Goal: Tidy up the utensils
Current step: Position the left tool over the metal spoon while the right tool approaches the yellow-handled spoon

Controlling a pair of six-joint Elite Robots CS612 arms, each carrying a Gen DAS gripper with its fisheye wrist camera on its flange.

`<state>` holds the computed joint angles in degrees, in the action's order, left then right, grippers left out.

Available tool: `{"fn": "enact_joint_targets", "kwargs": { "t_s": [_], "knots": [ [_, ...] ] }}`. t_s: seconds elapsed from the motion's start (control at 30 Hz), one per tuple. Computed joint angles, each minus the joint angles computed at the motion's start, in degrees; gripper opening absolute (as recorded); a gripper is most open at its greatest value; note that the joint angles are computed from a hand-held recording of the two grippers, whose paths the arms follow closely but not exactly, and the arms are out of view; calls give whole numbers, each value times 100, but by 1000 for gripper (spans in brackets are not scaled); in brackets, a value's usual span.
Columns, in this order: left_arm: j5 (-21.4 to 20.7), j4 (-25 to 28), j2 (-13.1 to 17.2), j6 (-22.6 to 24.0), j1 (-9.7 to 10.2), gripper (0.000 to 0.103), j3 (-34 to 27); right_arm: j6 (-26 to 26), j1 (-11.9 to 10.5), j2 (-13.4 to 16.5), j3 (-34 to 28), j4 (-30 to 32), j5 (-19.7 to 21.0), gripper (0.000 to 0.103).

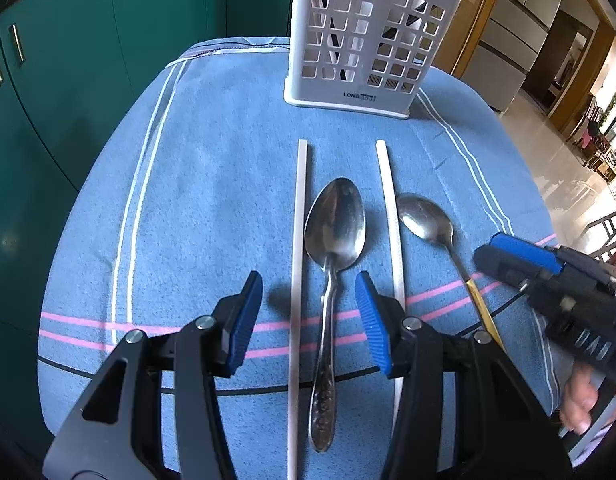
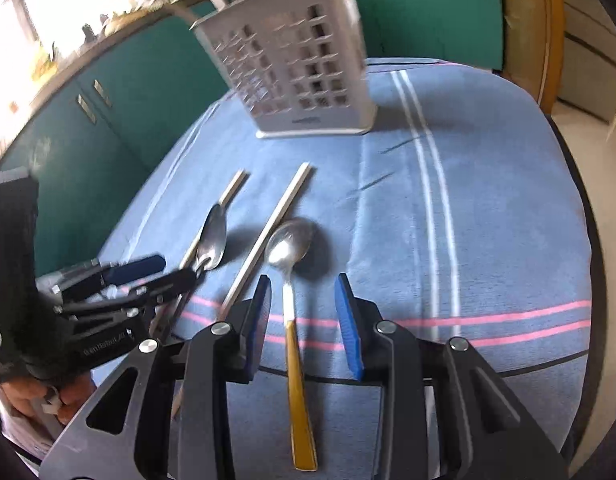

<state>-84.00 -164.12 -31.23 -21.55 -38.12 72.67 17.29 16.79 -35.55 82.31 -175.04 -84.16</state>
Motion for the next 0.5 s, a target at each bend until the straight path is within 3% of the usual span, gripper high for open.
{"fn": "enact_joint_targets", "kwargs": {
  "t_s": [0.1, 0.23, 0.33, 0.43, 0.5],
  "knots": [
    [-8, 13, 1, 16, -6, 49, 0, -233, 89, 57, -121, 241, -168, 34],
    [-8, 1, -10, 26, -11, 50, 17, -242, 176, 98, -225, 534, -838, 34],
    [5, -2, -16, 20, -11, 51, 22, 78, 75, 57, -92, 352, -715, 34],
    [2, -13, -18, 27, -11, 52, 26, 561, -33, -25, 119, 82, -849, 34],
    [-3, 5, -5, 34, -12, 52, 3, 615, -94, -51, 197, -11, -733, 34]
  ]
}}
